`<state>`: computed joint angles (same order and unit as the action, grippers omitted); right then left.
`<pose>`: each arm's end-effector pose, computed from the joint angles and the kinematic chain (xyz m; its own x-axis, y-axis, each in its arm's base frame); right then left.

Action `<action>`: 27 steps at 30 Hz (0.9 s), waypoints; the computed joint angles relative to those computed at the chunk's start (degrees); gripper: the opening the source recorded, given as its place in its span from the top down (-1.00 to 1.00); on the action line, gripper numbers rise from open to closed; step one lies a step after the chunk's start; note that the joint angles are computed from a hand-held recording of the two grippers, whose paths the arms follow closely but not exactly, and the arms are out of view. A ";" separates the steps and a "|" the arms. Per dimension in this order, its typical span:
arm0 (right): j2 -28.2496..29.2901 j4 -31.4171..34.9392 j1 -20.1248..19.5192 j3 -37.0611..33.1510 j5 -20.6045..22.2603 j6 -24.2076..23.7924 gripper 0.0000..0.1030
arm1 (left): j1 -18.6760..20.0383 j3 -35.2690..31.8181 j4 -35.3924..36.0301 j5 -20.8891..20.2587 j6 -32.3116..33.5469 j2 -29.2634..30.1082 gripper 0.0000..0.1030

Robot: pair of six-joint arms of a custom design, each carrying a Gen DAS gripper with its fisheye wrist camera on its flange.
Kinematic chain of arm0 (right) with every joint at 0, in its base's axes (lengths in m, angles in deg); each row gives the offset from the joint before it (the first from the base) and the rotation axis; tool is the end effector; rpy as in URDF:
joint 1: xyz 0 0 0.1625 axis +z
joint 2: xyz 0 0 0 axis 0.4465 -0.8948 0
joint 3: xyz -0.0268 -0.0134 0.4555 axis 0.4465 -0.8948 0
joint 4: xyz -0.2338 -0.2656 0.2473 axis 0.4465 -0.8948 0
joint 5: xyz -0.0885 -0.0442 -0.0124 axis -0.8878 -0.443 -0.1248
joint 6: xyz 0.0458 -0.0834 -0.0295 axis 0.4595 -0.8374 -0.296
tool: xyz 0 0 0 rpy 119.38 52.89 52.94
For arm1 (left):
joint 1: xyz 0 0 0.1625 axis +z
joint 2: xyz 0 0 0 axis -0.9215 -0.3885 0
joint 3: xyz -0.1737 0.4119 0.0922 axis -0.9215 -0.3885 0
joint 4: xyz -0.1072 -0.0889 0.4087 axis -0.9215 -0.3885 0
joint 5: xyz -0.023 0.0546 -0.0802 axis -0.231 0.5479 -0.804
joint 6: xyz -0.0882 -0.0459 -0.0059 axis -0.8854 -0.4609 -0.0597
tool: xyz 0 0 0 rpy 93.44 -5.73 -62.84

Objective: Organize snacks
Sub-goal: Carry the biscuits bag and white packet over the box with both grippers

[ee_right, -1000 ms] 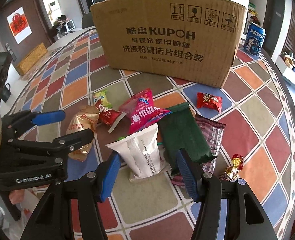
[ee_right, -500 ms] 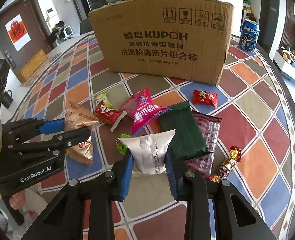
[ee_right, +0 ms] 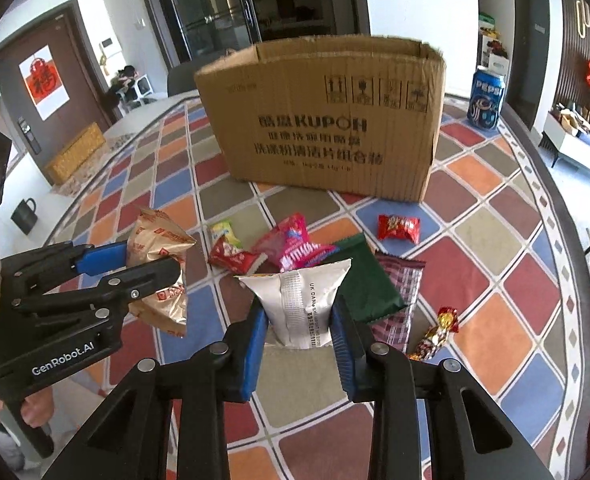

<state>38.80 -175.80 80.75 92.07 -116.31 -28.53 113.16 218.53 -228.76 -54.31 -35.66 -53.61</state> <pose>0.1816 -0.3668 0.0931 -0.8045 0.1540 0.5736 -0.2720 0.7629 -0.5865 -0.1806 -0.4508 0.1258 -0.6050 0.6134 -0.5077 0.7556 0.6433 -0.1232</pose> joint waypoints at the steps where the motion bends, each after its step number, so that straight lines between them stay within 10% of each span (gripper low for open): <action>1: -0.22 -0.31 0.40 -0.08 -0.14 -0.20 0.37 | -0.26 0.06 -0.35 0.06 0.15 -0.21 0.23; 27: -5.25 -4.93 4.59 -6.93 -2.06 -11.30 0.37 | -3.38 -7.46 -11.11 1.27 7.89 1.86 0.23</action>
